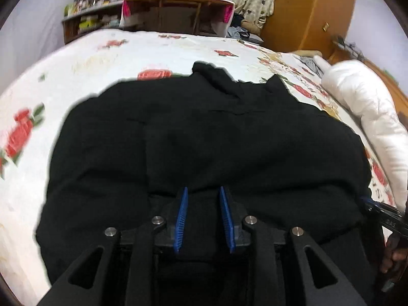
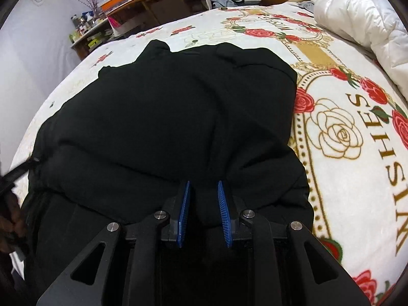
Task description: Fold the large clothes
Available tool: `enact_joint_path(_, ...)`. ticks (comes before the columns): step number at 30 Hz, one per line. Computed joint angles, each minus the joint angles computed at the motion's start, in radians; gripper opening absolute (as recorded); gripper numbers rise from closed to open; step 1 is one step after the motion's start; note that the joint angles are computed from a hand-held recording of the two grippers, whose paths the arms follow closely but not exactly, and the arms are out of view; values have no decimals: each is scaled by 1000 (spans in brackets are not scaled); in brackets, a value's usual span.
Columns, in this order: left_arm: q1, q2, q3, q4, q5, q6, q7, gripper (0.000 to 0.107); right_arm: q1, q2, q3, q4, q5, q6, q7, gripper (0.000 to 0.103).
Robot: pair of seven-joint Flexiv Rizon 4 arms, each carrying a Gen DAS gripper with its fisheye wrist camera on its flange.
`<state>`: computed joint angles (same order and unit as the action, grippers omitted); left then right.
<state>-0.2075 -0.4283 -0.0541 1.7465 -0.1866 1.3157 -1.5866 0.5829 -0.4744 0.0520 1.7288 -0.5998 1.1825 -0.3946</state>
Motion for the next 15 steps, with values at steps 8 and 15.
enact_joint_path(8, -28, 9, 44, -90, 65, -39, -59, 28, -6, 29, -47, -38, -55, 26, 35, 23)
enact_joint_path(15, -51, -167, 103, -308, 171, -134, -136, 23, -65, -140, 3, -289, 70, -158, -118, 23)
